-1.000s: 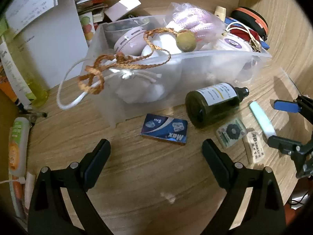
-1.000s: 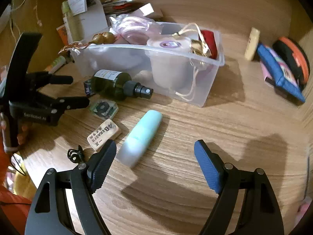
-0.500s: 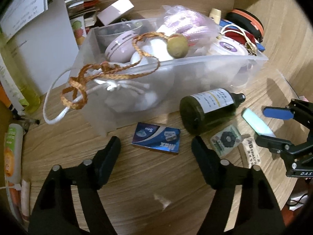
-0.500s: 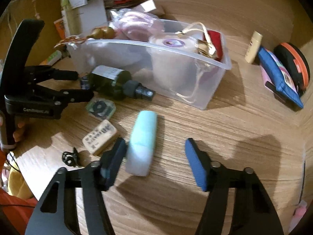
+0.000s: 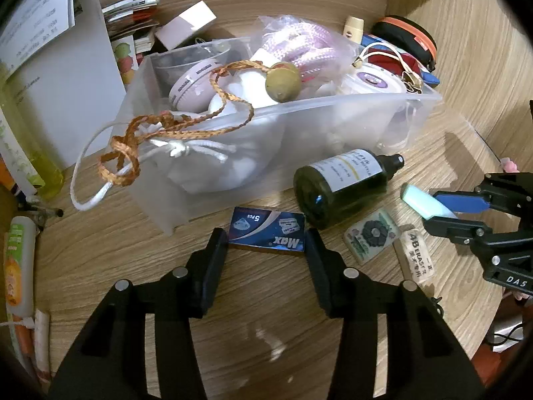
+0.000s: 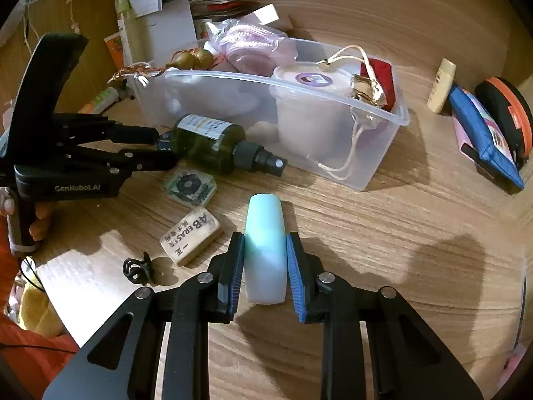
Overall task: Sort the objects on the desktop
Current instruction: 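Grasp the blue Max box with the left tool while the right tool grasps the mint tube, then carry the Max box and mint tube over the clear box with both tools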
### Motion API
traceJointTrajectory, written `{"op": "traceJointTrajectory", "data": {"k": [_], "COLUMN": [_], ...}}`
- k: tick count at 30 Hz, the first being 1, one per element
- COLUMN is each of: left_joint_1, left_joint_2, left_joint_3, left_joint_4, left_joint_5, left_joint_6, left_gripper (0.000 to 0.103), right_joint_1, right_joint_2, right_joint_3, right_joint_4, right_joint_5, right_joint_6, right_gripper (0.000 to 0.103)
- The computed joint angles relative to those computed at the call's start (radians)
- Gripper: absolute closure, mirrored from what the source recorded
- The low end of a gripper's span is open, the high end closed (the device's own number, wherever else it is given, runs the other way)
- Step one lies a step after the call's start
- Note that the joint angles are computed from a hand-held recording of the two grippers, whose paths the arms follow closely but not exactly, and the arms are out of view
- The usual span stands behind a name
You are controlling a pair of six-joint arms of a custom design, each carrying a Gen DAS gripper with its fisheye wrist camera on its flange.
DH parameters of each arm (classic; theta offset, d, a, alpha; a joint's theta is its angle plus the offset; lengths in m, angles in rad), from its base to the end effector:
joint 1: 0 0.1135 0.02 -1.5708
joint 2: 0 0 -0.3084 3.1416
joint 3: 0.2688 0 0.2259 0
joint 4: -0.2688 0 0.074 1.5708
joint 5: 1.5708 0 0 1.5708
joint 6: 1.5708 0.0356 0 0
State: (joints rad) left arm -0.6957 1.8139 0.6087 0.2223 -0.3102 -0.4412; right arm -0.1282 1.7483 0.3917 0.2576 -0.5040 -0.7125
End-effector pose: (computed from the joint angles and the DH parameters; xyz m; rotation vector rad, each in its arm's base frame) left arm 0.2280 -0.1762 0.1411 0.1987 2.4792 -0.0775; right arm 0.2275 -0.0120 0.1233 -0.8656 2.3425 0.3414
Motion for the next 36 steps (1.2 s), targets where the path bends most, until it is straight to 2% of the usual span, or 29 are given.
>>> {"op": "traceJointTrajectory", "data": {"k": [8,18,36], "left_joint_1": [-0.047,-0.171,-0.136], "left_joint_2": [-0.051,-0.167,-0.318], "left_joint_3": [-0.041,-0.044,-0.029], "left_joint_4": [0.001,-0.058,-0.011], "left_joint_5": [-0.051,-0.221,-0.261], "left_joint_6": [-0.054,-0.110,-0.045], "left_gripper": [0.056,0.056,0.056], "right_joint_1": [-0.068,-0.105,-0.122], "right_joint_2": [-0.049,-0.111,-0.219], "right_joint_3": [0.026,0.064,0.160], "right_joint_4": [-0.074,-0.140,-0.195], "right_joint_5": [-0.071,-0.136,-0.226], "right_joint_6": [-0.014,0.003,0.076], "right_gripper": [0.080,0.080,0.080]}}
